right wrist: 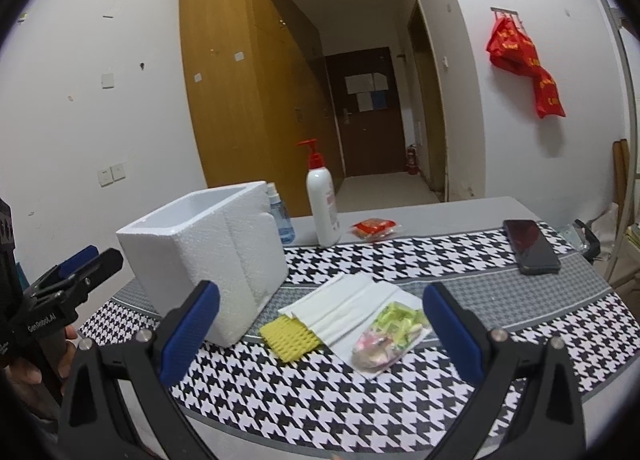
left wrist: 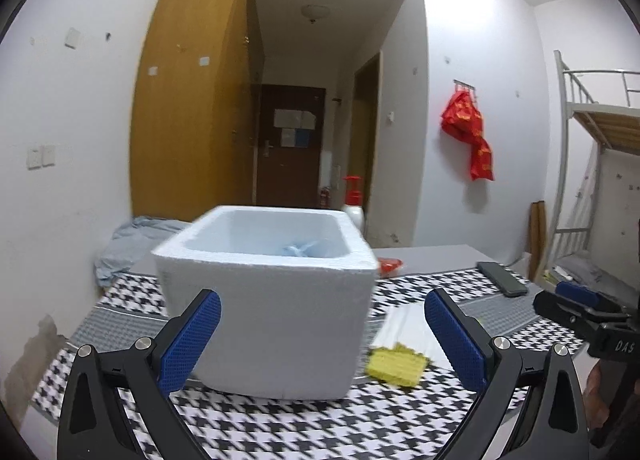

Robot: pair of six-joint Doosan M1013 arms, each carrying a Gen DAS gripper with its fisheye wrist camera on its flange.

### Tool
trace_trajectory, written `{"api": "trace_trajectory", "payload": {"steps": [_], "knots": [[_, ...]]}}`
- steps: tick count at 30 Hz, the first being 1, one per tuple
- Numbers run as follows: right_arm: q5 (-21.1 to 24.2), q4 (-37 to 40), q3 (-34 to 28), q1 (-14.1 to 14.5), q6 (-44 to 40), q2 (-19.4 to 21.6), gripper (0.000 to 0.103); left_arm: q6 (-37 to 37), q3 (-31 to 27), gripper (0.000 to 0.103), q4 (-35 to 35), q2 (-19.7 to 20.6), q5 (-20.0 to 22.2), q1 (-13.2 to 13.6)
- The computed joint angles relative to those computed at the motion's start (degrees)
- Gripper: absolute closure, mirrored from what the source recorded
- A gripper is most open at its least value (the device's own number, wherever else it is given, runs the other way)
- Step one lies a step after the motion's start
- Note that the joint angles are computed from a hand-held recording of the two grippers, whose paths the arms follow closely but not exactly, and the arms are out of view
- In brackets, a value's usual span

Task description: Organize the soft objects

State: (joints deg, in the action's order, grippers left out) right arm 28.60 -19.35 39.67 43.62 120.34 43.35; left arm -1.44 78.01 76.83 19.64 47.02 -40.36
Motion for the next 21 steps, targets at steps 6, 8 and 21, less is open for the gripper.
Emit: {"api": "trace_trajectory", "payload": {"steps": [6,8,21], "knots": [[0.60,-5.56,3.09,-0.25,4.64,-1.59,0.001,4.32,-2.62,0.001,-3.53,2.09,-4.06,-0.09],[1.04,-6.93,3.97,-0.44,6.16,-1.99,0.000,5.57,-3.62,0.001,-4.55,2.99,-4.82,-0.19],[0.96,-8.12,7.67,-2.07,10.38,-3.45,0.000,16.02,-8.29,0.001,-10.41,6.53,-3.94,-0.85]]}}
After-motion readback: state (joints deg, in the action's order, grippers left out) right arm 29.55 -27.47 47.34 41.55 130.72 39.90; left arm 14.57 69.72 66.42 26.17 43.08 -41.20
